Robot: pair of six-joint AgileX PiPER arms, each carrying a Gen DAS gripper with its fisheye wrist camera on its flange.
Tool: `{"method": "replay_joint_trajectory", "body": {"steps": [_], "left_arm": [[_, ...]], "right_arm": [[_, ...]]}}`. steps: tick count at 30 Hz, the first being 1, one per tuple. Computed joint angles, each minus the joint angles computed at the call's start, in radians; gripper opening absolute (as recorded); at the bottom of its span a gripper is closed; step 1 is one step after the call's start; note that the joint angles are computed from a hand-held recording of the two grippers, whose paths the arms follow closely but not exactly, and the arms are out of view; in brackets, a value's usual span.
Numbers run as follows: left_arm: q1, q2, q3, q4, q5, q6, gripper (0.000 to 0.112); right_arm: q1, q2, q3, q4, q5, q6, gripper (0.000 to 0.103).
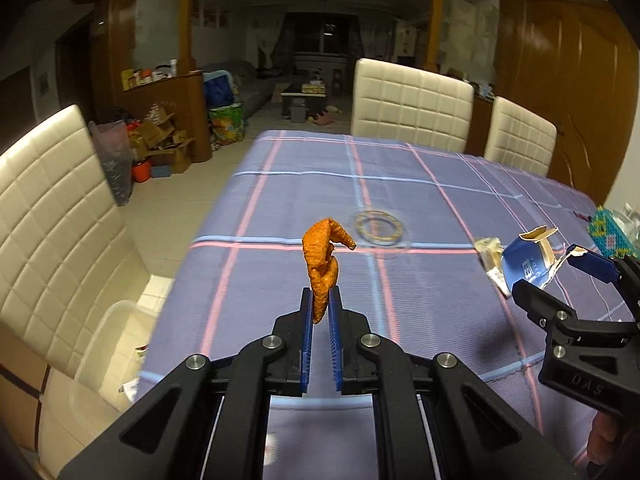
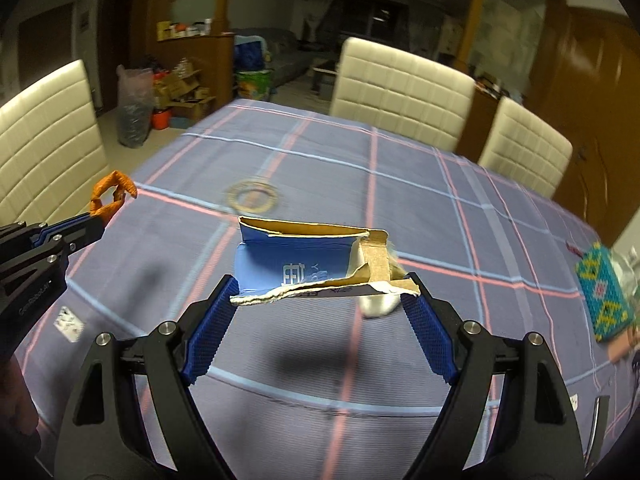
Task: Collect trash
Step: 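Carry the peel and paper box toward the clear bin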
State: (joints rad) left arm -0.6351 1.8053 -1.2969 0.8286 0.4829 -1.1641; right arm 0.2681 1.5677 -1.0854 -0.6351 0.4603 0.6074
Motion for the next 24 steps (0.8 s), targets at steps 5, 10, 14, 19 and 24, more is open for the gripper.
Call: {"method": "replay_joint_trajectory", "body": {"steps": [5,10,14,19,24], "left_arm": [[0.062,-0.093,0.131,0.093,-0.031,-0.096,0.008],[0.148,-0.181,0.258,0.172,-0.073,-0.173,0.008],[0.234,-0.232,0.341,0.200,-0.120,-0.204,0.008],[0.352,-0.269,0.416,0.207,-0.179,-0.220,0.008],[0.458,-0.272,0.453,0.241,-0.220,-0.254,0.008]], "right_arm": [[0.140,0.031,-0.052,-0.090,0.065,0.096,0.082],[0.246,0.092,-0.132,-0.124,0.119,0.125,0.082],[0.324,0.167,-0.228,-0.106,0.153,0.097,0.082],[0.412,0.256,-0.330,-0.100,0.192,0.067,0.082],[0.474,0.342,-0.437,-0.093,0.214,0.022,0.082]]}}
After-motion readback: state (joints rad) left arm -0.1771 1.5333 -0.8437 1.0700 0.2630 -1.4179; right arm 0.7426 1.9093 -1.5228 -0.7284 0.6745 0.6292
